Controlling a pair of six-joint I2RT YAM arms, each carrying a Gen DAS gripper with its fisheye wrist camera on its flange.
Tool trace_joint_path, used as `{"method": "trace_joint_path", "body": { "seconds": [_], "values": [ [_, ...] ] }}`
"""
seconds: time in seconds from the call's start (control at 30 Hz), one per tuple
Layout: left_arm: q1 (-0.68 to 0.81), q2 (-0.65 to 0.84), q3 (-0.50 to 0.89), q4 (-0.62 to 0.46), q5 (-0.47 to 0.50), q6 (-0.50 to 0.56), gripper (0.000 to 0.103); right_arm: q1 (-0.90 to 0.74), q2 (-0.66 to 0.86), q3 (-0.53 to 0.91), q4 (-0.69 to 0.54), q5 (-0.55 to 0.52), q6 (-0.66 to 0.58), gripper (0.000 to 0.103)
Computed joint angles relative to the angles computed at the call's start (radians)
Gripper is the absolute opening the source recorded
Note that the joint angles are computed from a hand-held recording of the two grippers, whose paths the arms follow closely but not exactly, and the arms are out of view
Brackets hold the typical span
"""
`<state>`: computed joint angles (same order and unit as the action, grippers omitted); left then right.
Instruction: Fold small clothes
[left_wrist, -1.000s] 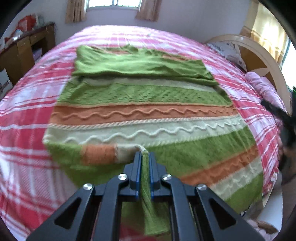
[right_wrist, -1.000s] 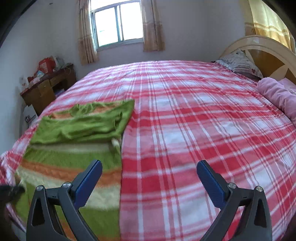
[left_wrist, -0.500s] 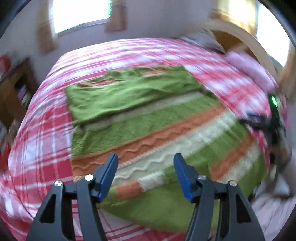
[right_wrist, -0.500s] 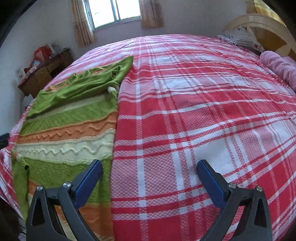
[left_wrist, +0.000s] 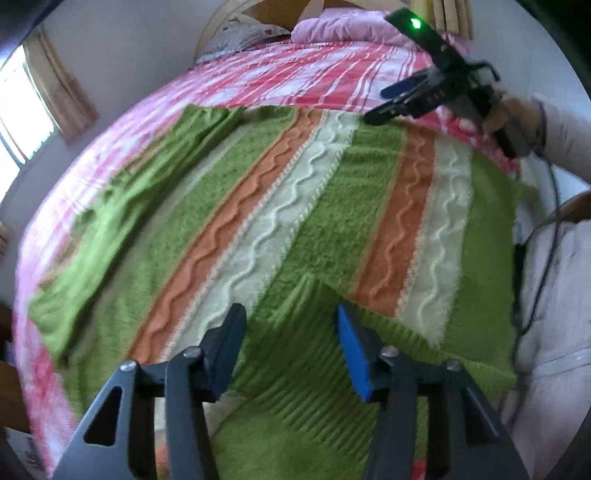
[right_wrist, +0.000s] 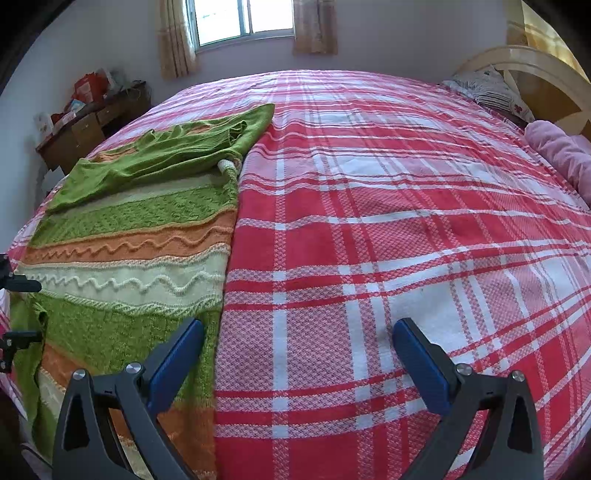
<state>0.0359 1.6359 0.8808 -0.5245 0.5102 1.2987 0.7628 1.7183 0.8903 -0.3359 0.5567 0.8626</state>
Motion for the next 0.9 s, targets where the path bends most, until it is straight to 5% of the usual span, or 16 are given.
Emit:
{"method": "trace_joint_path", "body": {
  "seconds": [0.17,0.37,0.4,0.47,0.5,0.77,0.9],
  "values": [
    [0.013,-0.007,-0.016,-0.03,0.036,0.014,0.025,0.006,-0.005,0.014,-0.028,0.003,-0.011,0.102],
    [0.018,-0.035,-0.048,-0.019,0.044,0.001,0.016,0.101,-0.23,-0.096,-0.051,-0.018,-0.024,0.098],
    [0.019,-0.033,-0.047,-0.018,0.049,-0.007,0.016,0.114,-0.244,-0.094,-0.081,-0.027,-0.019,0.095],
    [0.032,-0.033,-0.047,-0.02,0.067,-0.034,0.015,0.165,-0.282,-0.094,-0.163,-0.05,0.022,0.062],
    [0.035,-0.032,-0.048,-0.017,0.073,-0.052,0.015,0.187,-0.301,-0.104,-0.183,-0.073,0.056,0.055],
    [0.103,-0.061,-0.095,0.009,0.151,-0.182,0.012,0.316,-0.262,-0.166,-0.053,-0.273,0.138,0.055],
    [0.152,-0.073,-0.111,-0.003,0.189,-0.206,0.012,0.375,-0.177,-0.107,-0.069,-0.289,0.118,0.054]
  ]
}}
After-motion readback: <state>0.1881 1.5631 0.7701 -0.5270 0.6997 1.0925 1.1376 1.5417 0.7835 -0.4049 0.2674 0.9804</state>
